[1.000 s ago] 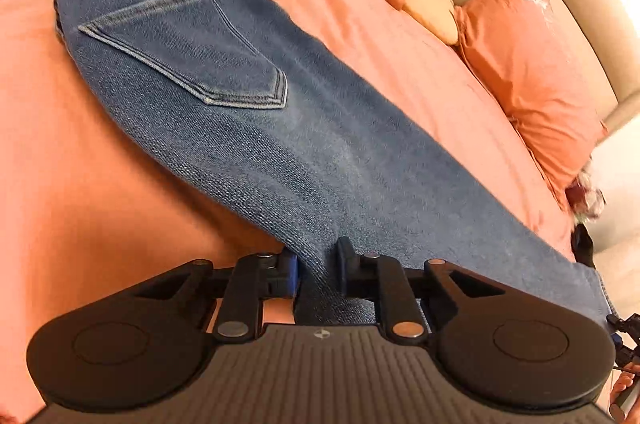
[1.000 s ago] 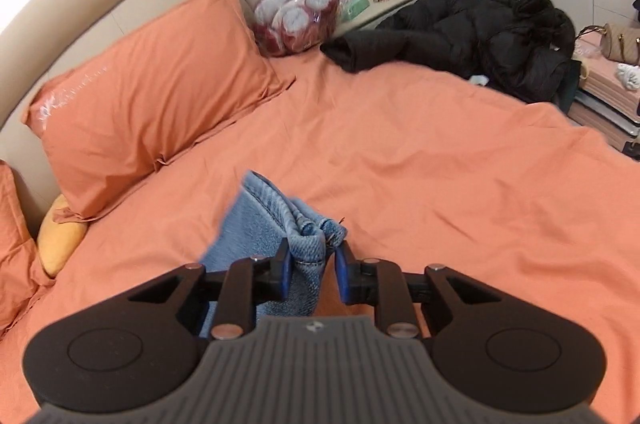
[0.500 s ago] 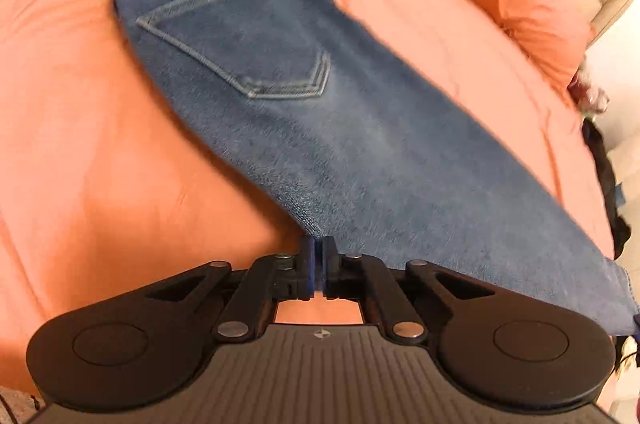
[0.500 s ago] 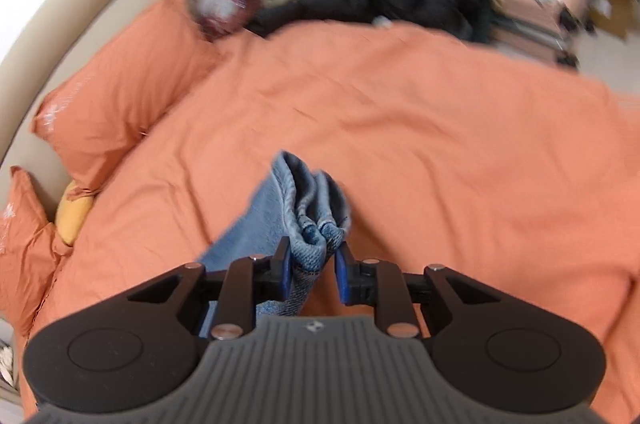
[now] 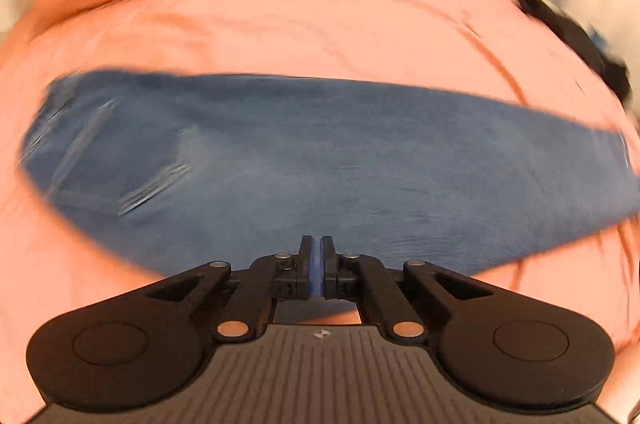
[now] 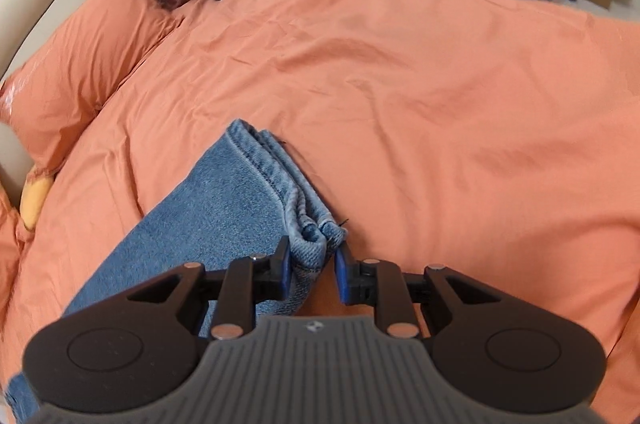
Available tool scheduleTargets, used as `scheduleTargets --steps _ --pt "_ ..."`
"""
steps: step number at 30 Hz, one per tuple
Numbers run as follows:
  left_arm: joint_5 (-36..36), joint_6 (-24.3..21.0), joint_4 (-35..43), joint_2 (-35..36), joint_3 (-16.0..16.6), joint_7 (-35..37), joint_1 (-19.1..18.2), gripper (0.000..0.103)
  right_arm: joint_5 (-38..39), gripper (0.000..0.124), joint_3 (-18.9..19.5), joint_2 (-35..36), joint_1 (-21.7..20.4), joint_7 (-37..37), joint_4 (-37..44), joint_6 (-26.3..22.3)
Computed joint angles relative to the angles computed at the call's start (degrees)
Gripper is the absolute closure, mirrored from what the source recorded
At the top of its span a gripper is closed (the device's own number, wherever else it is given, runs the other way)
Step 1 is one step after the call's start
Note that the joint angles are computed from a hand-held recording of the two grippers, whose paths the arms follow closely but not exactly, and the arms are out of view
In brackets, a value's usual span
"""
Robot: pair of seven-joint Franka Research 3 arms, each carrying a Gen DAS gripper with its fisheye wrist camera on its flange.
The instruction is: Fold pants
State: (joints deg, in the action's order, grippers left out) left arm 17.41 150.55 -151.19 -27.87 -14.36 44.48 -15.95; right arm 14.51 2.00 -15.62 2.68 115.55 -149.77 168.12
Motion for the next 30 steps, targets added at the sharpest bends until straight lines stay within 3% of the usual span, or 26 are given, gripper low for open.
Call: scheduleTargets --steps 6,12,18,26,30 --pt "-1.9 5.4 11.7 17.7 0.2 8.5 -2.6 0.102 0.6 0.107 -1.2 -2.3 1.2 -5.2 0.9 -1.8" --pt "-6.6 5.1 22.6 31.1 -0.9 19.5 -3.2 0.101 0.5 0.107 -1.2 -2.6 1.0 -7.7 1.4 -3.2" --pt "-2.8 1.9 33.0 40.7 -1.4 24.7 -3.3 0.101 1.3 0.107 -1.5 -2.4 1.6 -10.5 0.8 -2.1" --pt "-0.8 -10.4 56.3 56.1 0.1 28.6 -5.0 0.099 6.5 0.106 -4.3 -1.5 4.6 -18.5 1.4 -1.3" --pt "-0.4 -13.0 64.5 61.5 1.2 28.1 -6.1 0.099 8.0 0.106 -4.2 -1.2 5.0 -21.9 1.6 -0.4"
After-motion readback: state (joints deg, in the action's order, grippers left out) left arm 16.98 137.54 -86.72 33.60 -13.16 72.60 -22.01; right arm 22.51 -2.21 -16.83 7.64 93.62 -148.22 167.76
